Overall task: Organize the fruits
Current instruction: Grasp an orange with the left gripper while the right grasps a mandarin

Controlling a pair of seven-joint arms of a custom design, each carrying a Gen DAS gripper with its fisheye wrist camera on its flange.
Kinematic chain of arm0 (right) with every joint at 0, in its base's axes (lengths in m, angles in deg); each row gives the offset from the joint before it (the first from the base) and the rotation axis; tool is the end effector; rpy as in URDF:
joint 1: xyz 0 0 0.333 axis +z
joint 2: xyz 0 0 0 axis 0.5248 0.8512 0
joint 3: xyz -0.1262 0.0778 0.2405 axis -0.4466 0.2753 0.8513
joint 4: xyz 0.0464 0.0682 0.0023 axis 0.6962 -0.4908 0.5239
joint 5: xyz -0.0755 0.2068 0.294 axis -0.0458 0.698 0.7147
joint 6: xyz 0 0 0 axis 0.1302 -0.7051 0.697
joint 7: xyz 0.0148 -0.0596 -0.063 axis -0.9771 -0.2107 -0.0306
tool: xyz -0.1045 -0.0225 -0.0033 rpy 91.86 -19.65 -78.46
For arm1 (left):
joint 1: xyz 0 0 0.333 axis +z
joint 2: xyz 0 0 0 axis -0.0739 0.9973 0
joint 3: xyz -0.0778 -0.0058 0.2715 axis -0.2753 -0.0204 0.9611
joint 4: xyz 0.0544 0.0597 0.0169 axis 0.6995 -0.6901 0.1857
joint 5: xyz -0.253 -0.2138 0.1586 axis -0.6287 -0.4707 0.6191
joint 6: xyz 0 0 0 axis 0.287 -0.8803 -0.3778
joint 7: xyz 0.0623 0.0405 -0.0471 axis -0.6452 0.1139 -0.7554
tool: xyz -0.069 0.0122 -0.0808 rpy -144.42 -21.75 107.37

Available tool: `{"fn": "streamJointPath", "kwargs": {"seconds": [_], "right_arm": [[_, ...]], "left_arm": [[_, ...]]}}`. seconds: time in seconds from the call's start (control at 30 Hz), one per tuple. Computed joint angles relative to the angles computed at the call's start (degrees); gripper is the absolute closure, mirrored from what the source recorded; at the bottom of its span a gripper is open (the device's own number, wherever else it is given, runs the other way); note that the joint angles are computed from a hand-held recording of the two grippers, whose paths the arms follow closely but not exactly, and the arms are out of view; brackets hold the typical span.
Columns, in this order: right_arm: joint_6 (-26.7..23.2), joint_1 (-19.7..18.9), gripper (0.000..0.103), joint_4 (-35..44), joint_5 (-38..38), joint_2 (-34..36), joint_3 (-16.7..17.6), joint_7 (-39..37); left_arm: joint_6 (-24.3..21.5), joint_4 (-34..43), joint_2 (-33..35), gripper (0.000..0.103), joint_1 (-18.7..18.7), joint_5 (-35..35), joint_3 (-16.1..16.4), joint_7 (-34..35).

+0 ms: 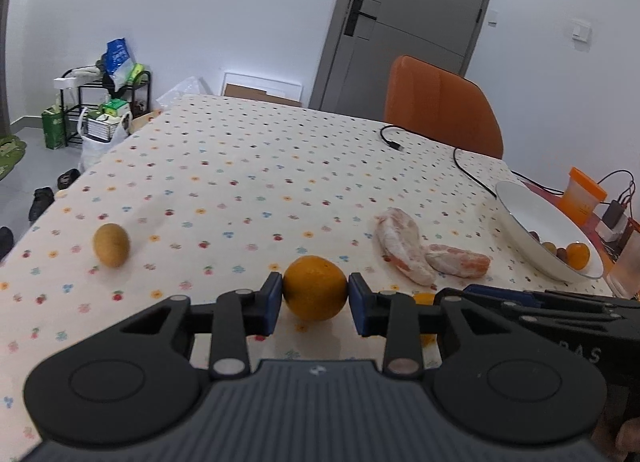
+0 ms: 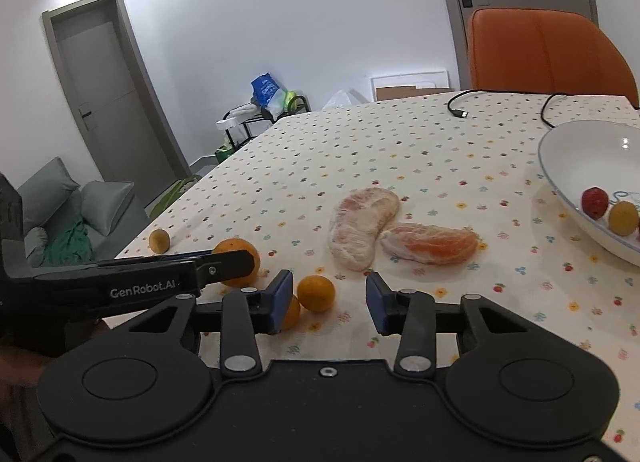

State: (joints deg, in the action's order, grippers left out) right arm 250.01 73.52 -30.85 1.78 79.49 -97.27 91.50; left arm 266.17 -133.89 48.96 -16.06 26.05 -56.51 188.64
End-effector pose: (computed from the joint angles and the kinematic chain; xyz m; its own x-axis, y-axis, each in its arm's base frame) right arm 0.5975 0.4705 0.3924 0.1845 -0.9430 -0.2768 -0.5836 0.1215 -0.8029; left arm 0.6455 -0.2488 0.3840 -0.3198 -0.9206 0.2239 -0.6040 0.0160 -0.7968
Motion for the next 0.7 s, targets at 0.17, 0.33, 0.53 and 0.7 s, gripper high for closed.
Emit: {"fn": "streamJointPath", "kwargs": {"seconds": [0.17, 0.33, 0.53, 0.7], "right_arm": [[-0.5, -1.5, 0.067, 2.9, 2.3, 2.1, 2.3, -3.2], [1.0, -2.2, 0.092, 2.0, 4.4, 1.8, 3.4, -5.6], [3.2, -0.3, 0.103, -1.3, 3.9, 0.0, 0.5, -3.5], [2.1, -0.8, 0.103, -1.9, 4.6, -0.5, 1.3, -3.6]], "left_arm": [[0.7, -1.4, -1.0, 0.069, -1.2, 0.1, 1.7, -1.3], [1.5, -2.2, -1.5, 0.069, -0.2, 0.4, 0.4, -0.8], [2.6, -3.4, -2.1, 0.069, 0.8, 0.4, -1.1, 0.2], [2.6, -3.9, -2.5, 0.069, 0.5, 0.0, -0.7, -0.2]]}}
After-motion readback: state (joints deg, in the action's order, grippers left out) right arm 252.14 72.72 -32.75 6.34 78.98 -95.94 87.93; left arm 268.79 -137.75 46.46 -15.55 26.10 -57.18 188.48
